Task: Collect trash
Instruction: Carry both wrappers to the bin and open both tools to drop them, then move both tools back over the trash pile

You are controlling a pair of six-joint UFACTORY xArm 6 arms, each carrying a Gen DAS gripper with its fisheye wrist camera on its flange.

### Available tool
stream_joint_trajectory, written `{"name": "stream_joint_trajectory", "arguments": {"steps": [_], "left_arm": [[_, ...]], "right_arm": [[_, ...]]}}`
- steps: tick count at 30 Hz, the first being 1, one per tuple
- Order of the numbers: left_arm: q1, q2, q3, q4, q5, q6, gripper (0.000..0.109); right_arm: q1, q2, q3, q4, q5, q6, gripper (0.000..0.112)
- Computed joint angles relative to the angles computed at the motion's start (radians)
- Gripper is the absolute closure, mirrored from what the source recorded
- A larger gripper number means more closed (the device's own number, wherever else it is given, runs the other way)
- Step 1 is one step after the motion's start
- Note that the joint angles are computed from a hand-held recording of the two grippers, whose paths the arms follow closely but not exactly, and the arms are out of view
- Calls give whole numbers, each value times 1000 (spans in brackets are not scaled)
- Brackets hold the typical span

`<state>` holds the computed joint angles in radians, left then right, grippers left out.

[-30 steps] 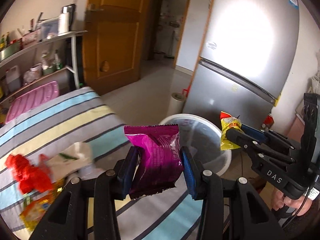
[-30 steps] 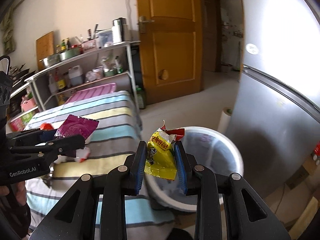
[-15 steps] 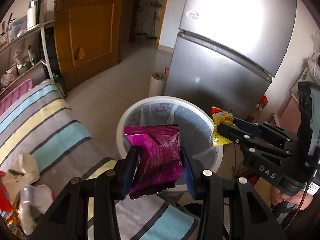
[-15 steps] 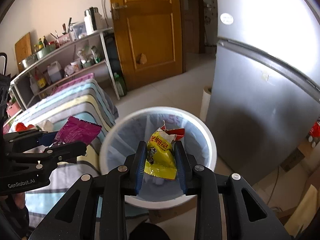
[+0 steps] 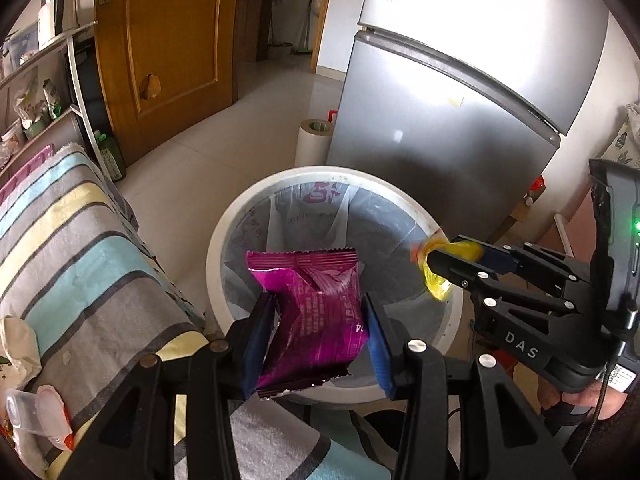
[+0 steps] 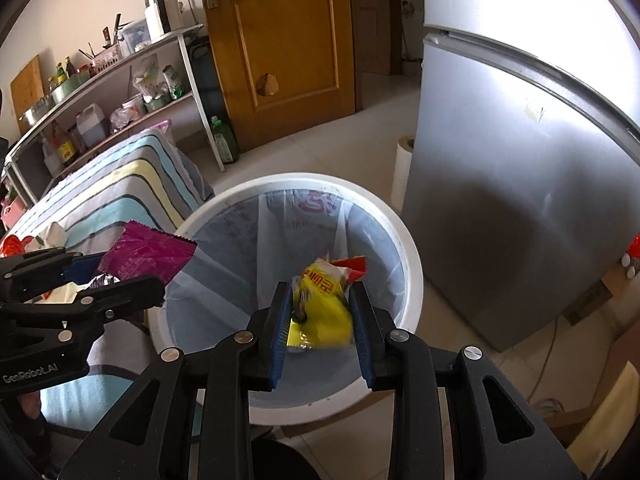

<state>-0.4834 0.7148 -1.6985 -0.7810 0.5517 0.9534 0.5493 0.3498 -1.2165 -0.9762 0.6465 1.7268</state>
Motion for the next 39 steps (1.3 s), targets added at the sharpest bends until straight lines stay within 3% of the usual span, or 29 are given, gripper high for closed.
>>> {"name": "stream_joint_trajectory", "arguments": {"steps": [2,3,5,13,28,39], "left_arm": [[-2,6,-5,17,-2,-23,54],[-3,6,-2,19,-8,-23,47],[-1,7,-4,18,-6,-25,44],[8,-27,35,-22,-24,-9,43],[60,-205,227,-240,-113,192,38],[181,-335,382,-411,-177,342,35]], "right_arm": [[-8,9,-1,15,-11,-11,76],[-11,11,1,18,-20,-10,66],[-17,8,10,17,-35,0,58],[6,-11,14,-2,7,32,57],[102,-48,-27,-66,116,94,57],[167,57,-200,-106,85,58,53]]}}
